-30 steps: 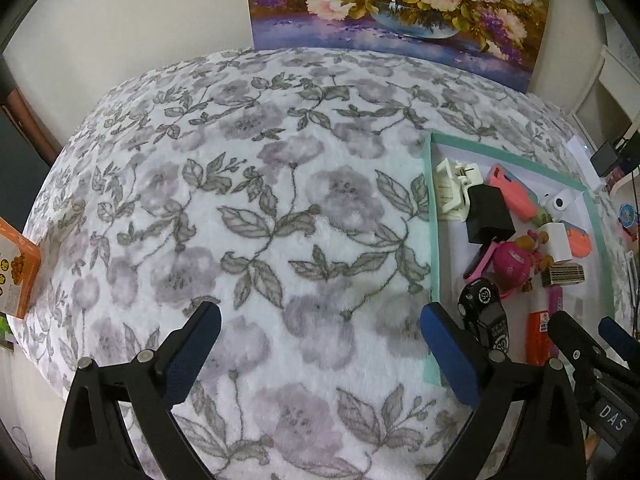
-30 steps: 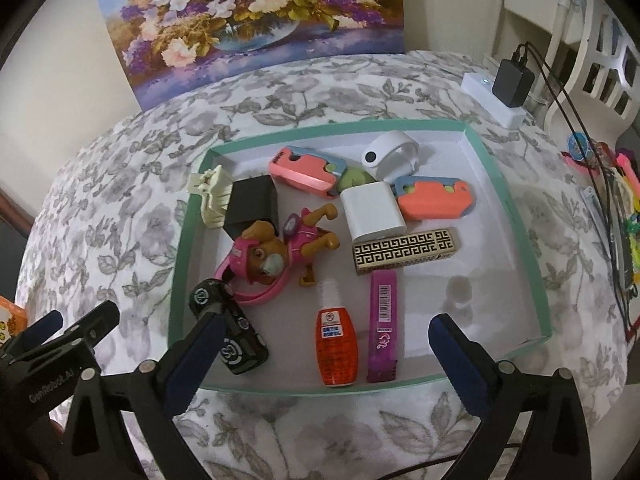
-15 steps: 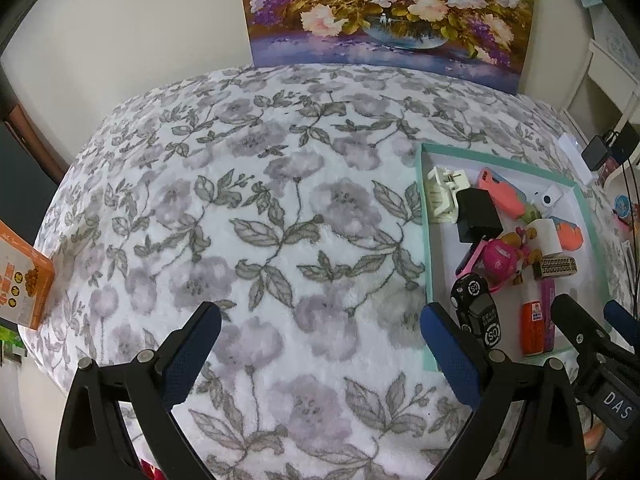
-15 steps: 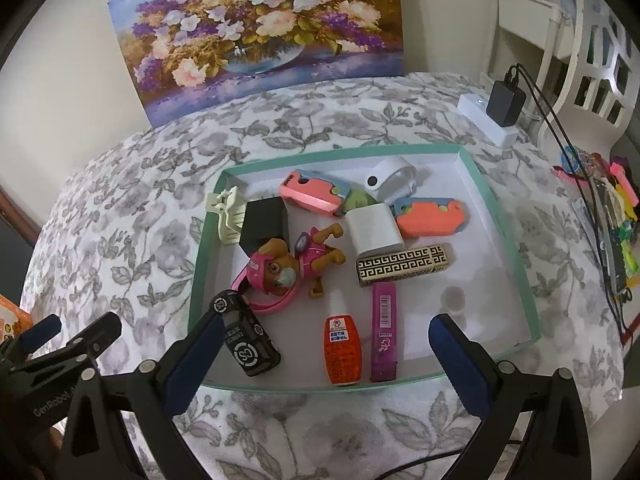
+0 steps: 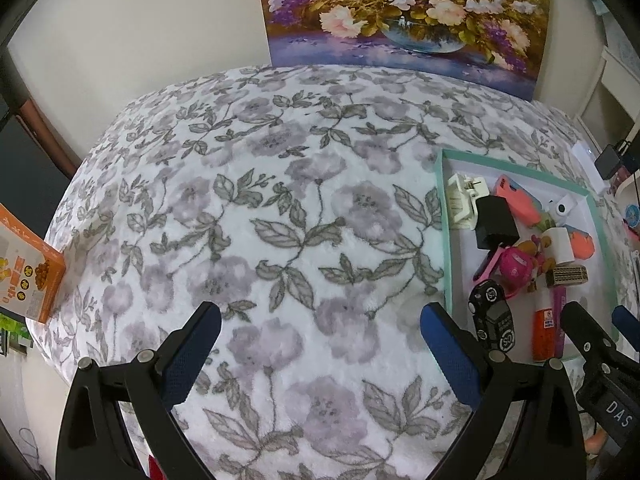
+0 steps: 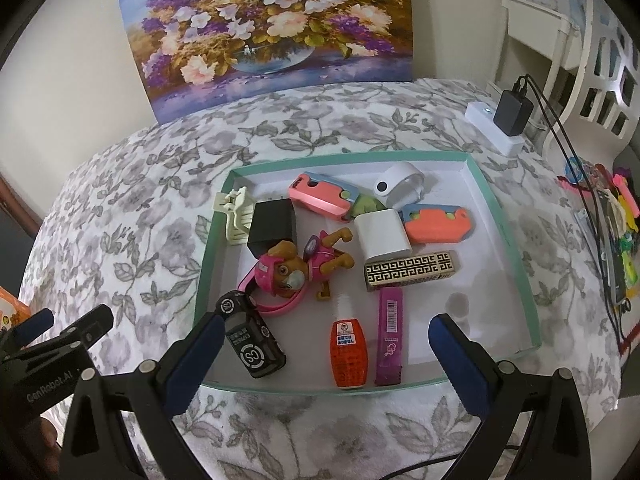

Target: Organize rigid objects

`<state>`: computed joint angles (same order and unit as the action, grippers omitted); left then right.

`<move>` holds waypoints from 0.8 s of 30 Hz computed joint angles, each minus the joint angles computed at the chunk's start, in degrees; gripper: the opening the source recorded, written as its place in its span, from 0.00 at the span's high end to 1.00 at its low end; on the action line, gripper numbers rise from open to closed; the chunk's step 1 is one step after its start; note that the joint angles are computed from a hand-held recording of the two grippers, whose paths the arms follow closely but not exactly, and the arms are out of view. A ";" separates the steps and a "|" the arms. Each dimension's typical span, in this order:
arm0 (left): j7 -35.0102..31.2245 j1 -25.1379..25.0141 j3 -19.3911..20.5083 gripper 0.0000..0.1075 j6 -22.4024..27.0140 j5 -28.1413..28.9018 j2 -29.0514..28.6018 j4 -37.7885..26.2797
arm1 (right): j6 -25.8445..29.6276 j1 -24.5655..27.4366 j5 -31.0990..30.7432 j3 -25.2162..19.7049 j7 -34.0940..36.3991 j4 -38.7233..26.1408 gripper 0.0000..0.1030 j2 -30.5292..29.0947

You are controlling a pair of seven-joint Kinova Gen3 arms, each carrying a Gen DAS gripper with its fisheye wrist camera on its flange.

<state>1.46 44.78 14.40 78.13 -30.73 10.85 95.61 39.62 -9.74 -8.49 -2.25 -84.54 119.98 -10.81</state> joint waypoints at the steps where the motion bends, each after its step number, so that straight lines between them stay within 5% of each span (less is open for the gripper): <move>1: -0.01 -0.04 -0.02 0.07 -0.03 0.05 -0.03 0.05 | -0.03 -0.02 0.05 -0.04 -0.02 -0.02 0.00 0.06; 24: 0.99 -0.33 0.00 0.07 0.34 -0.61 0.05 0.69 | -0.28 -0.34 0.92 -0.50 -0.65 -0.09 0.00 0.78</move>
<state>2.45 44.46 14.40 78.47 -31.34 10.90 96.30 39.34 -10.08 -7.57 -2.75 -85.19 119.88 -10.03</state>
